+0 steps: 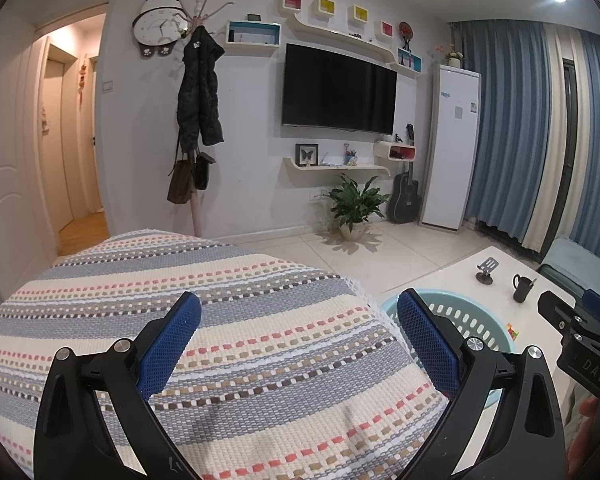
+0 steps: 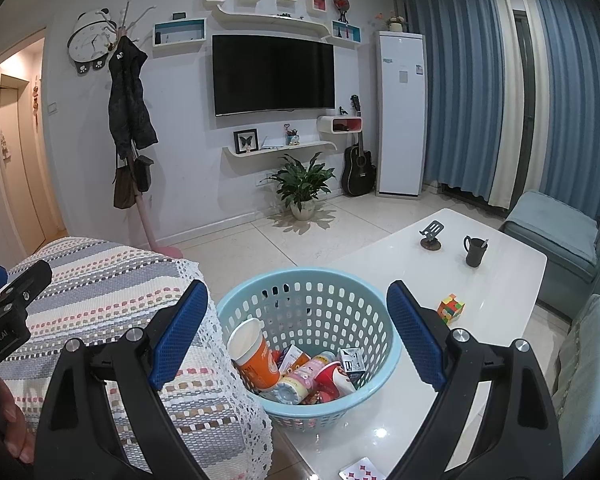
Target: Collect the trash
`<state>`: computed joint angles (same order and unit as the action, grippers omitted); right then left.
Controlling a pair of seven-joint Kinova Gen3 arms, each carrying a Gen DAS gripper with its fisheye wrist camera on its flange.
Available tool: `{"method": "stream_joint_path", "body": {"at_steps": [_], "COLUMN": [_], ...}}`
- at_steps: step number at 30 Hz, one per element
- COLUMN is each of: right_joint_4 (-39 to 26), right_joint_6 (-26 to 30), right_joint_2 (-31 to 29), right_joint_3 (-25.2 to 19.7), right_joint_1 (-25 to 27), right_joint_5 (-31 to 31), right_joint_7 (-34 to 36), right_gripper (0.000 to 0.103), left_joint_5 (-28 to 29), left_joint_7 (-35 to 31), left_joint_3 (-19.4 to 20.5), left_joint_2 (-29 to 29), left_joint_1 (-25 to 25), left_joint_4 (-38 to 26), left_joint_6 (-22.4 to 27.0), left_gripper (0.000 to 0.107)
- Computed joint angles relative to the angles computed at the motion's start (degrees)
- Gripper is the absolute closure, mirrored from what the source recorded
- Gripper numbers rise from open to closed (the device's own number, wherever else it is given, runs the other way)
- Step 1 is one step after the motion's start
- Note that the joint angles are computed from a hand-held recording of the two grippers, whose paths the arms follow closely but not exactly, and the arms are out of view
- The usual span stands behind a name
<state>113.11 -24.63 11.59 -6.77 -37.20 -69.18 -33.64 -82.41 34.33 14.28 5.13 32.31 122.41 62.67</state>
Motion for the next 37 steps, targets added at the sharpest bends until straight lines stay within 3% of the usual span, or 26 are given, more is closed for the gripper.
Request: {"method": "stream_joint_path", "body": {"at_steps": [7,22,30,33,37], "right_joint_4": [0.1,0.0,0.7,0.8,1.6], "right_joint_6": [-0.1,-0.2,0.3,1.4,2.8], "right_joint_2": [0.1,-1.2,-3.4,-4.0,-5.2], "right_joint_3": [0.0,-0.4,-1.6,-1.7,-1.8], "right_joint_1": [-0.2,-0.1,1.5,2.1,3.0], "right_joint_5": [-0.1,-1.3,0.1,0.3,2.8], "right_joint_7": [0.0,1.4,-0.5,-0.9,-3.9], "right_gripper": [0.016,0.016,0.016,0.016,0.016], "left_joint_5": [0.7,1.4,4.4,5.1,6.2], "left_joint_7": [0.3,-2.0,-7.2,-7.1,-6.6], "left_joint_3": [0.2,0.2,1.6,2.2,3.1], "left_joint_2": [0.4,1.1,0.7,-0.9,-0.9], "left_joint_1": [0.8,1.3,3.9,4.4,6.4], "left_joint_4": [-0.5,-2.7,-6.2,-5.3,-5.8], "left_joint_6": [3.1,3.8,7.7,7.3,11.4], "left_gripper": [0.012,0.012,0.012,0.012,0.012]}}
